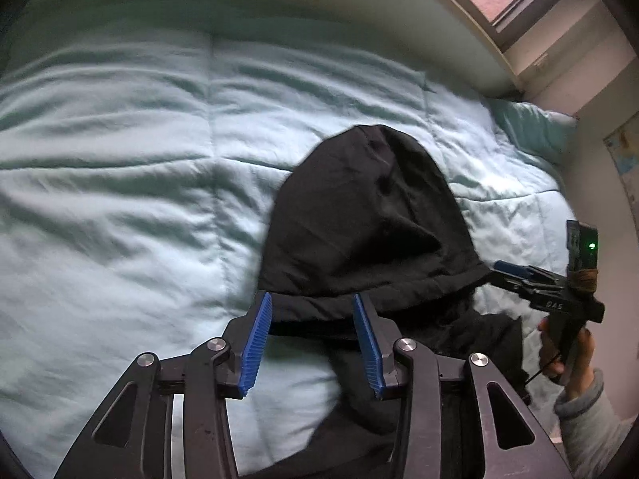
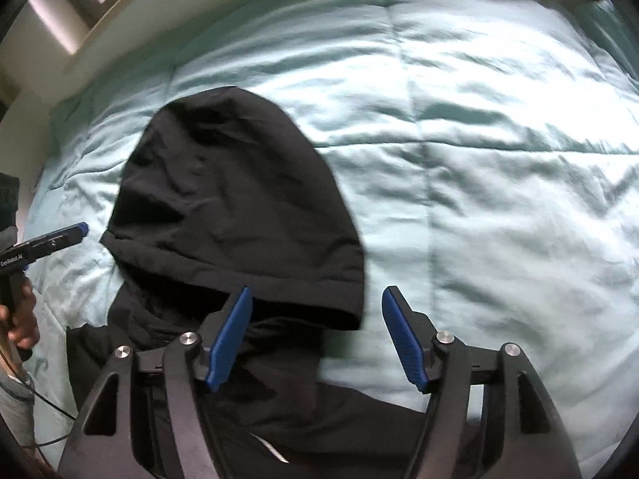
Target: Fold large clothes
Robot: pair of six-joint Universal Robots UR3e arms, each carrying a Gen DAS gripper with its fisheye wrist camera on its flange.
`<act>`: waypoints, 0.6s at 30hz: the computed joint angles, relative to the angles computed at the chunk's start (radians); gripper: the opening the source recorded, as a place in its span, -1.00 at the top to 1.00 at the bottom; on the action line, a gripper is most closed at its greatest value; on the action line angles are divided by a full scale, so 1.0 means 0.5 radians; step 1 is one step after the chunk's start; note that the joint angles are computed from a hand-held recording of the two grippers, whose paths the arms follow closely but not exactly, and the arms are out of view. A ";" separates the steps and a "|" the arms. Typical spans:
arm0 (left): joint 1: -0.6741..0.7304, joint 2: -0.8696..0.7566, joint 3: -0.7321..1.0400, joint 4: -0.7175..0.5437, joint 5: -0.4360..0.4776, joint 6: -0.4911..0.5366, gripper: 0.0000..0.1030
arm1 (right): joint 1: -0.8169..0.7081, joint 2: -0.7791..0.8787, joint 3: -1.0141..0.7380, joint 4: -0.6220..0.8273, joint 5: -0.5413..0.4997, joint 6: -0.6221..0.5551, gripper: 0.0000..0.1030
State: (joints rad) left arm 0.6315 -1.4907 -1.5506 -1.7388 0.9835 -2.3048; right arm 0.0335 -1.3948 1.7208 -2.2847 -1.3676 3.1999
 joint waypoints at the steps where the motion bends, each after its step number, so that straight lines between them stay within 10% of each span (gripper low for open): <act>1: -0.038 -0.043 0.037 0.032 0.005 -0.062 0.15 | -0.020 -0.005 0.009 0.005 0.012 -0.004 -0.36; 18: -0.169 -1.103 0.820 -0.444 -0.304 -0.115 0.12 | -0.285 0.725 -0.569 0.210 0.694 -0.211 -0.35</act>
State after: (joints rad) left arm 0.5469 -2.0420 -1.1404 -1.9607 0.8316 -2.3621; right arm -0.1090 -1.0323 1.4365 -2.1798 -1.0204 3.0946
